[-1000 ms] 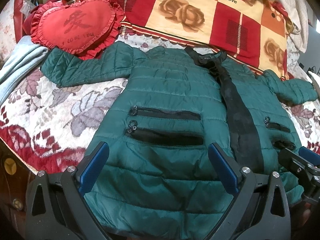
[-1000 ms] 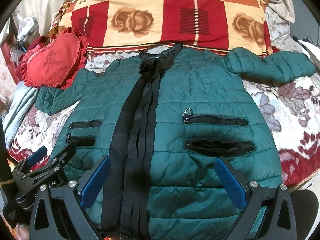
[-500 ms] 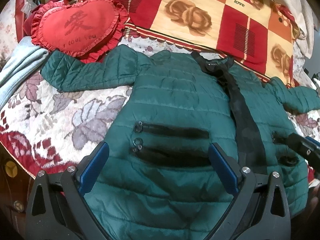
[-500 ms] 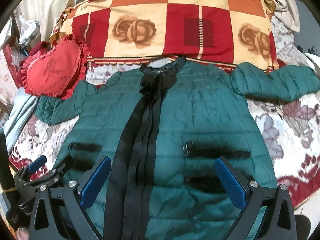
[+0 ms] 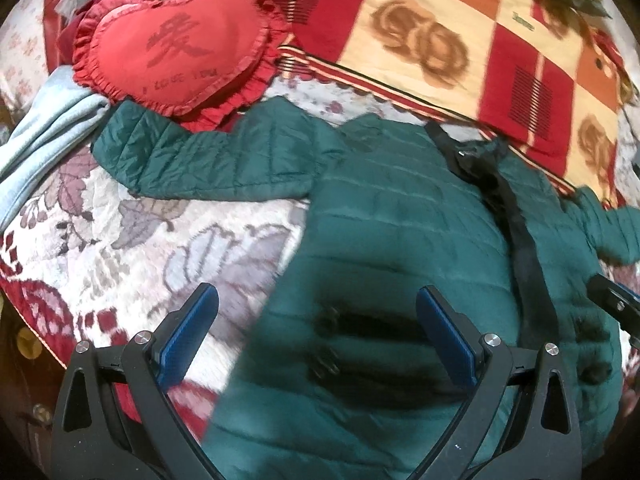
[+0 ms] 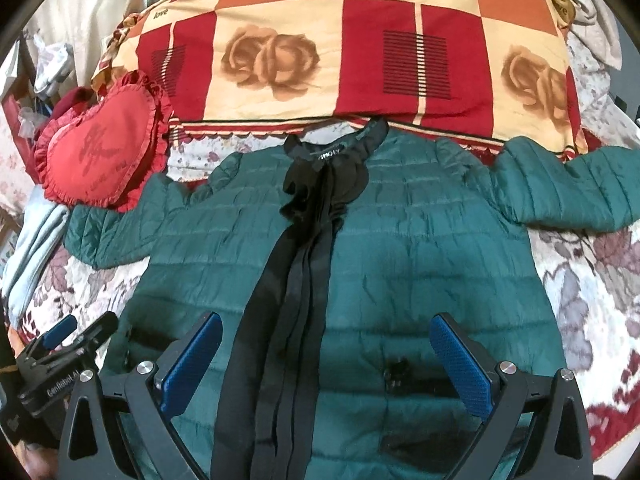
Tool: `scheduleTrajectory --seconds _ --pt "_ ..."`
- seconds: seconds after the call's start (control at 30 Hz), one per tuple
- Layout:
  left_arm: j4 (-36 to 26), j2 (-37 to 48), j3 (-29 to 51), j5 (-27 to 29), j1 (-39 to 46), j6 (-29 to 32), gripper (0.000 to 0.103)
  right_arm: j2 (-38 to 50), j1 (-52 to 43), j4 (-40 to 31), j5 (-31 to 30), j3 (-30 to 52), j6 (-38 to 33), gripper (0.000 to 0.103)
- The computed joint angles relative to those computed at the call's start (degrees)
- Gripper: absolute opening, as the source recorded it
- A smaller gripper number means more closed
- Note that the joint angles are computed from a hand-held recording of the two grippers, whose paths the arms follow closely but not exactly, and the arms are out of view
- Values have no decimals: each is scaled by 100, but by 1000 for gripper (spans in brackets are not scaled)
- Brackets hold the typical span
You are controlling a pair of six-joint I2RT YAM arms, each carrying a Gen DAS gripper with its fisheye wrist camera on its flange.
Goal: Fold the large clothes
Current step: 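Move the left gripper to the nearby sleeve cuff and grasp it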
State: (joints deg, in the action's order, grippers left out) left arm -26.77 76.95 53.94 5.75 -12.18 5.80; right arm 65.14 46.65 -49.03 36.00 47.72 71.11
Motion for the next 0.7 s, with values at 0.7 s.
scheduleTrajectory --seconds 0.7 --pt "-269 3376 3649 -866 1374 -52 100 291 -758 920 -682 -180 -1010 103"
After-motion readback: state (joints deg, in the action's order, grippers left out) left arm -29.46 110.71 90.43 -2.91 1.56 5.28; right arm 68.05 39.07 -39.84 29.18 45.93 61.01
